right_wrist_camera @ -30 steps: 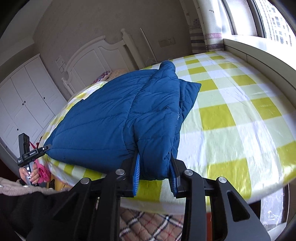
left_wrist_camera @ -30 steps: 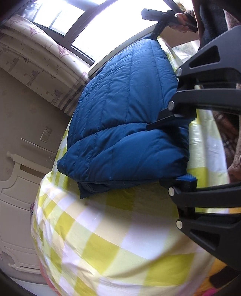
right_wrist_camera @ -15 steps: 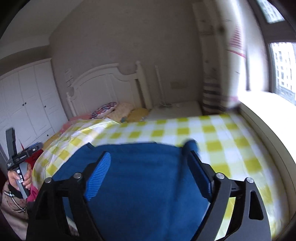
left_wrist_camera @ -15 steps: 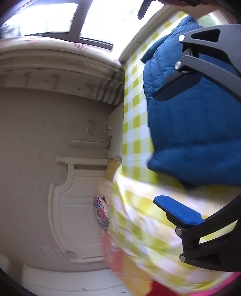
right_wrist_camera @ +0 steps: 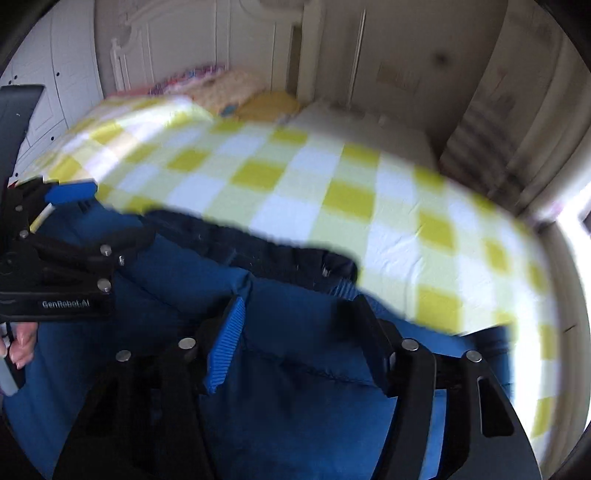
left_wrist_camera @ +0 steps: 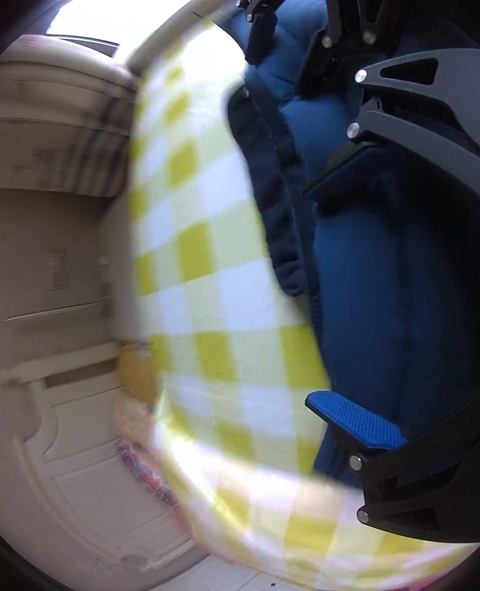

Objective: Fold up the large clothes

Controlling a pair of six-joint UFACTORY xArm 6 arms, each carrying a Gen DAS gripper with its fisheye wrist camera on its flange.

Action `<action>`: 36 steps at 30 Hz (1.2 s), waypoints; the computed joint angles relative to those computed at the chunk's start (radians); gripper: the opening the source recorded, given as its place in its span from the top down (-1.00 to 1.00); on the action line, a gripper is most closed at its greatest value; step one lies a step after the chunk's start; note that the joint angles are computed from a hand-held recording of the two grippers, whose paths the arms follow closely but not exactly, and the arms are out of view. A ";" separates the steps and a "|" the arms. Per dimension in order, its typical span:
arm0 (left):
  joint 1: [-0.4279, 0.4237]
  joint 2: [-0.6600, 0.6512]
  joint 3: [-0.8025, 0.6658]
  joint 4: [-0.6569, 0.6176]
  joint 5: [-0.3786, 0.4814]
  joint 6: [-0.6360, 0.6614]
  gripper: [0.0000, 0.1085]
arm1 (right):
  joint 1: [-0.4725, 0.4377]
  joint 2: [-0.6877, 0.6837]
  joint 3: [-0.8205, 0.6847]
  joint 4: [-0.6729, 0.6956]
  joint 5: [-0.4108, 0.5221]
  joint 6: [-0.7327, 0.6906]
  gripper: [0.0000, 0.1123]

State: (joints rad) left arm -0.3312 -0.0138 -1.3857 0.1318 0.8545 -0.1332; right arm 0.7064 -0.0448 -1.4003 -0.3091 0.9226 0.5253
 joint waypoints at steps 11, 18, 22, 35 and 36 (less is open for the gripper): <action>0.048 0.021 0.028 -0.199 -0.072 0.068 -0.86 | -0.040 -0.060 0.127 0.041 -0.168 0.077 -0.13; 0.051 0.014 0.034 -0.225 -0.074 0.077 -0.86 | 0.085 -0.013 -0.040 -0.156 -0.010 0.153 -0.15; 0.060 0.014 0.035 -0.256 -0.077 0.087 -0.86 | 0.113 0.108 -0.125 -0.143 0.091 0.053 -0.18; 0.062 0.008 0.043 -0.280 -0.084 0.093 -0.86 | -0.137 -0.198 0.223 -0.108 0.007 0.286 -0.55; 0.062 0.009 0.041 -0.280 -0.082 0.092 -0.86 | -0.181 -0.223 0.273 -0.011 -0.064 0.272 -0.56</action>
